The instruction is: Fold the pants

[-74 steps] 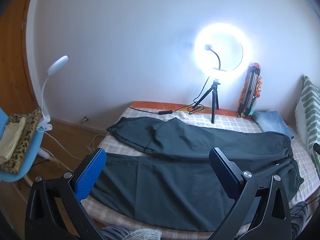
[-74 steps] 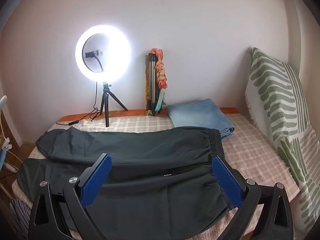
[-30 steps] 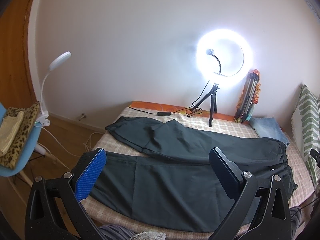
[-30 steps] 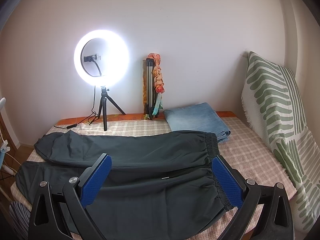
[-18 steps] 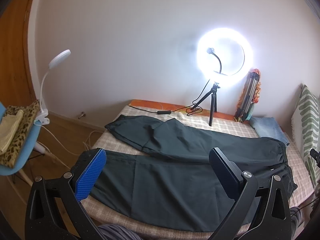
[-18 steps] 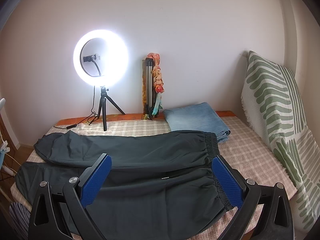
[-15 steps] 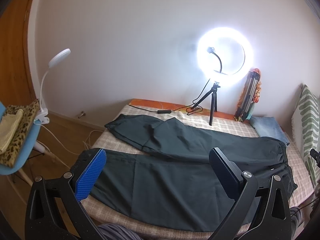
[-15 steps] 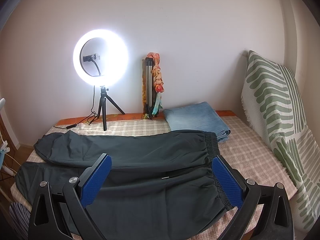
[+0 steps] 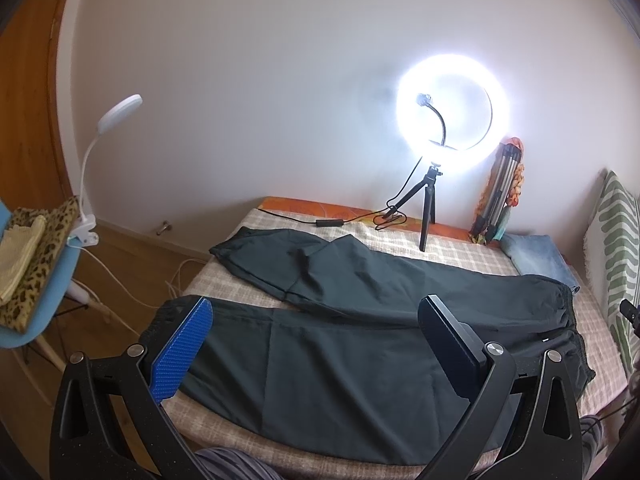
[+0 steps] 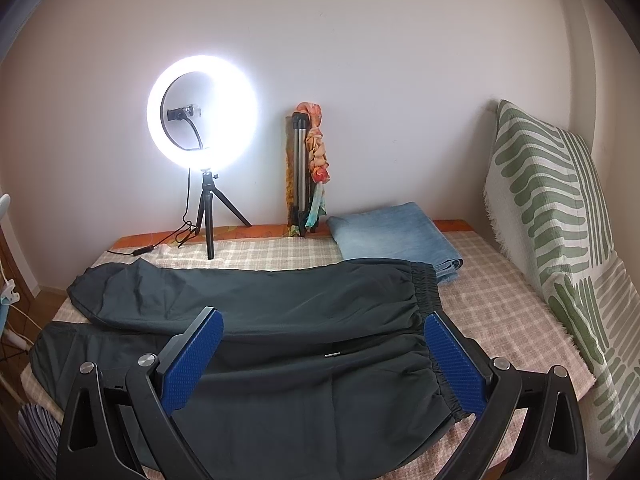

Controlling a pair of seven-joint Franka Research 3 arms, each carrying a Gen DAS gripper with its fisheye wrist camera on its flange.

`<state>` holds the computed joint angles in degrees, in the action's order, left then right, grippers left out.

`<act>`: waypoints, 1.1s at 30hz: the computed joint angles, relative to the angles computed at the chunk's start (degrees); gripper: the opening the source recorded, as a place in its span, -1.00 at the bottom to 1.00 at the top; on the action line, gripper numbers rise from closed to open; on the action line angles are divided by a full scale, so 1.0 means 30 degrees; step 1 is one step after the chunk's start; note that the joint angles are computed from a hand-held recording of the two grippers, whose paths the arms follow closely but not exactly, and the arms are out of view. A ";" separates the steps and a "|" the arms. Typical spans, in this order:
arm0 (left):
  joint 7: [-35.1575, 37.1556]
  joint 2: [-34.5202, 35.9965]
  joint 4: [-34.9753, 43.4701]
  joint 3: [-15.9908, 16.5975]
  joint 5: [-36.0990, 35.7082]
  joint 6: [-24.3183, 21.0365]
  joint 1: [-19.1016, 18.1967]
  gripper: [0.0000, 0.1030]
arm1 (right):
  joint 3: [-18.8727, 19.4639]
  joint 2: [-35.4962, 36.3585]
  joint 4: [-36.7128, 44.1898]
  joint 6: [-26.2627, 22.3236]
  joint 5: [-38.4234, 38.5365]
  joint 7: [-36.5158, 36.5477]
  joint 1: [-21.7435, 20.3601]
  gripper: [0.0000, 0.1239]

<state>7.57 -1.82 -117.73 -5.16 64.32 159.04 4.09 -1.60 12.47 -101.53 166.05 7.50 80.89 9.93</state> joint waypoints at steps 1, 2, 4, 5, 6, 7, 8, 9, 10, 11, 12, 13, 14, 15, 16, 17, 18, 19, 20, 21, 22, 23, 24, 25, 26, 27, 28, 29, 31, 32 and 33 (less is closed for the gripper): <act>-0.0059 -0.0014 -0.0004 -0.0009 0.0066 -0.0021 -0.0008 0.99 | 0.0008 0.0004 0.0012 -0.0021 0.0006 -0.0021 0.0000 0.64; -0.0072 0.0017 0.0012 -0.0006 0.0073 0.0008 -0.0009 0.99 | -0.0023 -0.0009 0.0011 -0.0028 -0.0055 0.0026 0.0032 0.64; -0.0101 -0.0007 0.0009 -0.0011 0.0087 -0.0057 -0.0022 0.99 | -0.0042 0.0032 0.0018 -0.0009 -0.0107 0.0059 0.0051 0.64; -0.0148 0.0035 0.0040 -0.0012 0.0096 -0.0063 -0.0024 0.99 | -0.0051 0.0067 0.0017 0.0013 -0.0135 0.0081 0.0066 0.64; -0.0206 0.0076 0.0063 -0.0005 0.0122 -0.0065 -0.0025 0.99 | -0.0049 0.0093 0.0019 0.0007 -0.0126 0.0072 0.0055 0.64; -0.0255 0.0129 0.0093 0.0001 0.0133 -0.0067 -0.0033 0.99 | -0.0089 0.0090 -0.0004 0.0011 -0.0214 0.0193 0.0124 0.64; -0.0270 0.0165 0.0097 0.0021 0.0128 -0.0052 -0.0034 0.99 | -0.0061 0.0107 -0.0015 0.0008 -0.0181 0.0159 0.0103 0.64; -0.0277 0.0178 0.0073 0.0049 0.0127 -0.0030 -0.0027 0.99 | -0.0050 0.0132 -0.0024 0.0012 -0.0188 0.0154 0.0114 0.64; -0.0312 0.0230 0.0099 0.0051 0.0149 -0.0074 -0.0039 0.99 | -0.0052 0.0171 -0.0004 0.0002 -0.0229 0.0180 0.0149 0.64; -0.0328 0.0241 0.0074 0.0080 0.0157 -0.0058 -0.0032 0.99 | -0.0032 0.0204 0.0024 -0.0029 -0.0216 0.0128 0.0137 0.64; -0.0337 0.0241 0.0029 0.0116 0.0147 -0.0008 -0.0014 0.99 | -0.0006 0.0241 0.0043 -0.0053 -0.0189 0.0054 0.0120 0.64; -0.0345 0.0254 0.0000 0.0144 0.0121 0.0036 0.0004 0.99 | 0.0028 0.0289 0.0079 -0.0086 -0.0145 -0.0029 0.0103 0.64; -0.0345 0.0301 -0.0009 0.0172 0.0059 0.0067 0.0025 0.99 | 0.0019 0.0355 0.0205 -0.0199 -0.0157 -0.0033 0.0119 0.64; -0.0364 0.0307 -0.0057 0.0221 0.0006 0.0170 0.0063 0.99 | 0.0032 0.0407 0.0230 -0.0229 -0.0130 -0.0075 0.0116 0.64; -0.0515 0.0295 -0.0130 0.0270 0.0033 0.0311 0.0113 0.99 | 0.0025 0.0494 0.0390 -0.0357 -0.0133 -0.0082 0.0124 0.64; -0.0732 0.0292 -0.0205 0.0316 0.0086 0.0451 0.0170 0.99 | 0.0031 0.0538 0.0447 -0.0408 -0.0124 -0.0105 0.0131 0.64; -0.0791 0.0268 -0.0280 0.0362 0.0024 0.0549 0.0229 0.99 | 0.0041 0.0577 0.0491 -0.0437 -0.0105 -0.0146 0.0129 0.64; -0.0831 0.0289 -0.0300 0.0390 -0.0034 0.0570 0.0281 0.99 | 0.0037 0.0595 0.0530 -0.0476 -0.0119 -0.0151 0.0153 0.64; -0.0906 0.0337 -0.0299 0.0419 -0.0048 0.0562 0.0333 0.99 | 0.0057 0.0644 0.0600 -0.0509 -0.0107 -0.0187 0.0166 0.64; -0.0910 0.0328 -0.0333 0.0453 -0.0076 0.0599 0.0381 0.99 | 0.0133 0.0723 0.0709 -0.0550 -0.0012 -0.0325 0.0135 0.64; -0.0857 0.0353 -0.0351 0.0500 -0.0123 0.0684 0.0445 0.99 | 0.0320 0.0810 0.0831 -0.0593 0.0265 -0.0667 0.0017 0.64; -0.0802 0.0410 -0.0337 0.0548 -0.0151 0.0791 0.0510 0.99 | 0.0546 0.0919 0.0976 -0.0638 0.0636 -0.1112 -0.0133 0.63; -0.0727 0.0482 -0.0302 0.0610 -0.0170 0.0991 0.0584 0.99 | 0.0734 0.1070 0.1185 -0.0703 0.0966 -0.1527 -0.0233 0.60; -0.0600 0.0553 -0.0281 0.0689 -0.0258 0.1208 0.0670 0.99 | 0.1112 0.1244 0.1407 -0.0772 0.1578 -0.2308 -0.0487 0.53; -0.0530 0.0603 -0.0294 0.0766 -0.0311 0.1462 0.0755 0.98 | 0.1448 0.1423 0.1673 -0.0966 0.2196 -0.3068 -0.0716 0.49; -0.0537 0.0673 -0.0329 0.0892 -0.0261 0.1942 0.0890 0.98 | 0.1738 0.1667 0.2009 -0.1175 0.2766 -0.3797 -0.0886 0.44; -0.0323 0.0828 -0.0308 0.1025 -0.0439 0.2487 0.1041 0.98 | 0.1883 0.1855 0.2254 -0.1249 0.3145 -0.4318 -0.0913 0.39; 0.0318 0.0980 -0.0312 0.1109 -0.1108 0.2898 0.1151 0.98 | 0.2036 0.2053 0.2499 -0.1292 0.3509 -0.4852 -0.0933 0.39; 0.3266 0.1523 -0.0275 0.1255 -0.4231 0.4031 0.1517 0.97 | 0.2355 0.2585 0.3153 -0.1369 0.4223 -0.6002 -0.1015 0.39; 0.4511 0.1710 -0.0244 0.1285 -0.5524 0.4215 0.1639 0.91 | 0.2520 0.2971 0.3657 -0.1486 0.4525 -0.6580 -0.1054 0.39; 0.5625 0.1916 -0.0143 0.1313 -0.6660 0.4317 0.1746 0.88 | 0.2618 0.3393 0.4222 -0.1643 0.4724 -0.7028 -0.1031 0.39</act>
<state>24.44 3.93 -118.15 -1.22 44.35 171.99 9.33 6.26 22.65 -88.86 161.13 21.67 59.81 6.84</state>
